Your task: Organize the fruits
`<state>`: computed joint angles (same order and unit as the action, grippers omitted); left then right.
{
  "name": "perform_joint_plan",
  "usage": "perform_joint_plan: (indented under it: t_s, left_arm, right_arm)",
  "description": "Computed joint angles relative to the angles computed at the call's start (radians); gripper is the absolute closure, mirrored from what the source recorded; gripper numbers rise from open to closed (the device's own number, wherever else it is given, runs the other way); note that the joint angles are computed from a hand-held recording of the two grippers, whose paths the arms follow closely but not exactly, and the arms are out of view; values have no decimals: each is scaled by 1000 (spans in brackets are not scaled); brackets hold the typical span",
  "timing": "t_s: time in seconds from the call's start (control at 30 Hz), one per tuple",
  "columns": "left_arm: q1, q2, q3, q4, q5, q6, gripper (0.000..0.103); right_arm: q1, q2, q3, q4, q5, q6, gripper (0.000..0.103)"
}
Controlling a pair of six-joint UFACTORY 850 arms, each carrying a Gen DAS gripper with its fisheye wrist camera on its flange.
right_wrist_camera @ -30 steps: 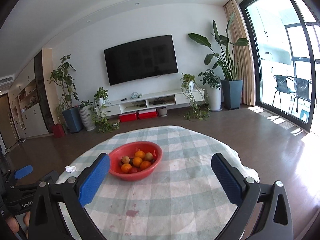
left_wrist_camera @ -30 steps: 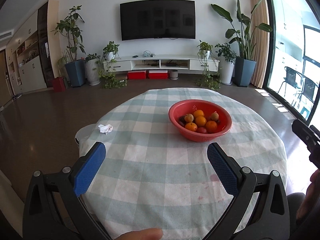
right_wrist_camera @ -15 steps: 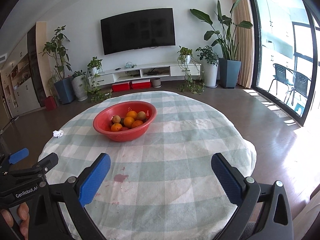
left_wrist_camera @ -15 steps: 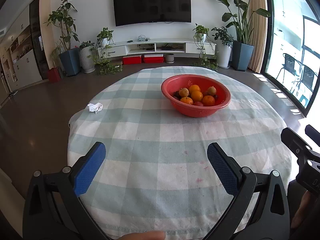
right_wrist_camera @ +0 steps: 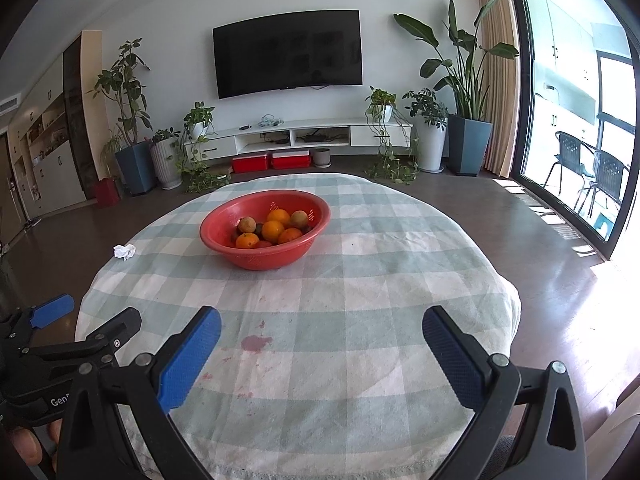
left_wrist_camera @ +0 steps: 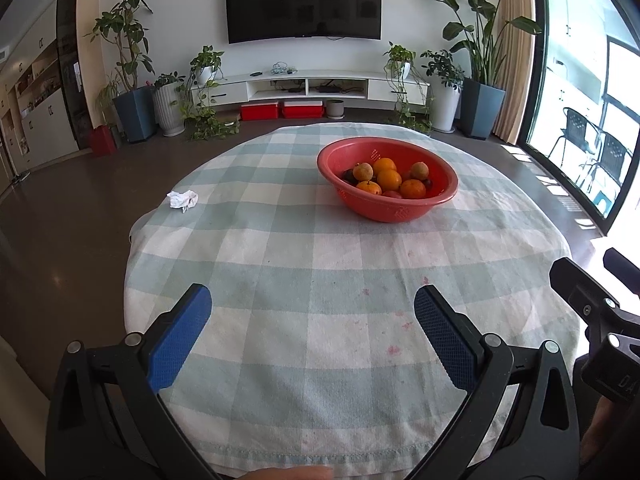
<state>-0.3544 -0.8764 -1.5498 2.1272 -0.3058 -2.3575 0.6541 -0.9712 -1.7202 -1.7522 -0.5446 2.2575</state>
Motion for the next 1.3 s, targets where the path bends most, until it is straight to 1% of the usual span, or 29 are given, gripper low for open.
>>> perform_joint_plan:
  t_s: [0.33,0.5,1.3]
  left_arm:
    - [1,0,4,29,2,-28,0]
    - [1,0,4,20,1,-18,0]
    - [0,-4,2,28,-1,-29,0]
  right_arm:
    - [5,-6,-19,88,14,-92,0]
    - [6,-9,-28,124,19,-125,0]
    - [7,-10,-30,137,26,-135,0]
